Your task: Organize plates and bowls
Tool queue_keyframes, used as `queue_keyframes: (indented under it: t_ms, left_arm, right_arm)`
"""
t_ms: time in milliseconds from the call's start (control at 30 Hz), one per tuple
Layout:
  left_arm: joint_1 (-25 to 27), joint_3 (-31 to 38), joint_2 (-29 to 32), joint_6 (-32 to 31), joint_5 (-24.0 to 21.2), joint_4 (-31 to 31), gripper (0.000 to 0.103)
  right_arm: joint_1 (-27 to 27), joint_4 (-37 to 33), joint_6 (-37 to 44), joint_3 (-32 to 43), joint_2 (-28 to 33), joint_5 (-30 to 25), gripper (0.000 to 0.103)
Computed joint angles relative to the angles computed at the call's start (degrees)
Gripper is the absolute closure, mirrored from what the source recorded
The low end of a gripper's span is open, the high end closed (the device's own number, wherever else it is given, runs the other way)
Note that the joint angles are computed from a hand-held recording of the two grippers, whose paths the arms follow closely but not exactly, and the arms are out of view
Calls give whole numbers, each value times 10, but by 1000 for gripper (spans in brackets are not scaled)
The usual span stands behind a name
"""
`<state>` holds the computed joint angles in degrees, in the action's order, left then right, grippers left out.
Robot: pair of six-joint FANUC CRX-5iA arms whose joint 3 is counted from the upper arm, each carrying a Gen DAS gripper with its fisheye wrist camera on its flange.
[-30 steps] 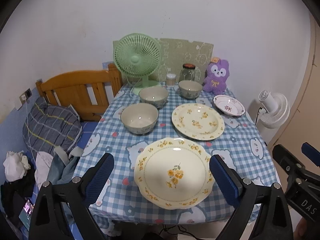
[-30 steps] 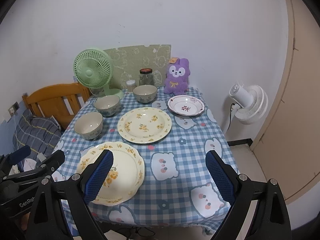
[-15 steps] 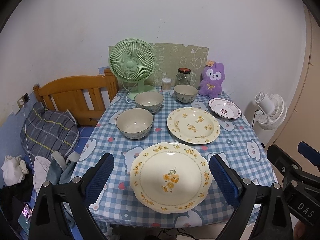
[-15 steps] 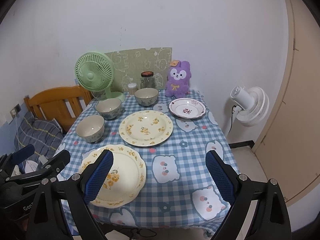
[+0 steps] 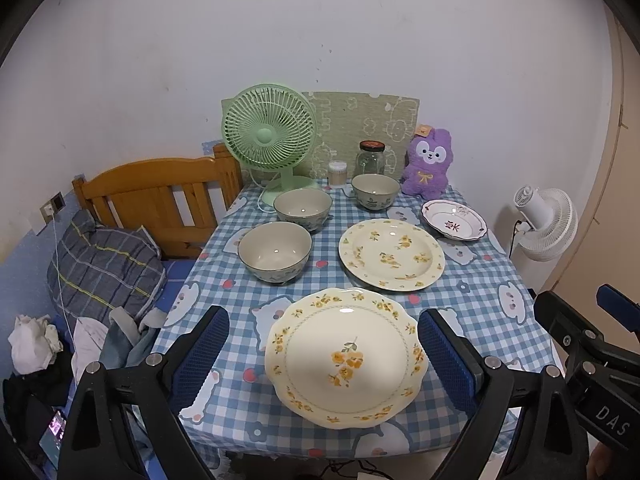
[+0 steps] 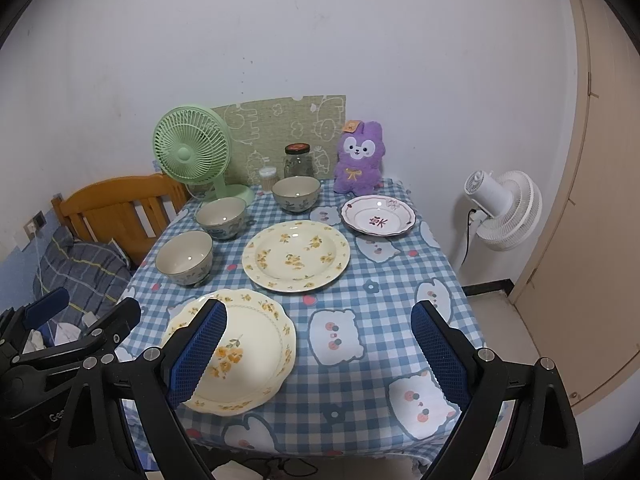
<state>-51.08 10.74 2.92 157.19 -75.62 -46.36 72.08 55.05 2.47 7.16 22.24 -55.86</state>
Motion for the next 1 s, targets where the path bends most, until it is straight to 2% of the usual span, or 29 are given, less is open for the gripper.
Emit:
queue_keyframes:
  t_ms: [1000]
  left_arm:
    - [-22, 16, 15, 11, -15, -22, 10]
  right_arm:
    - [0, 8, -12, -19, -11, 4, 8]
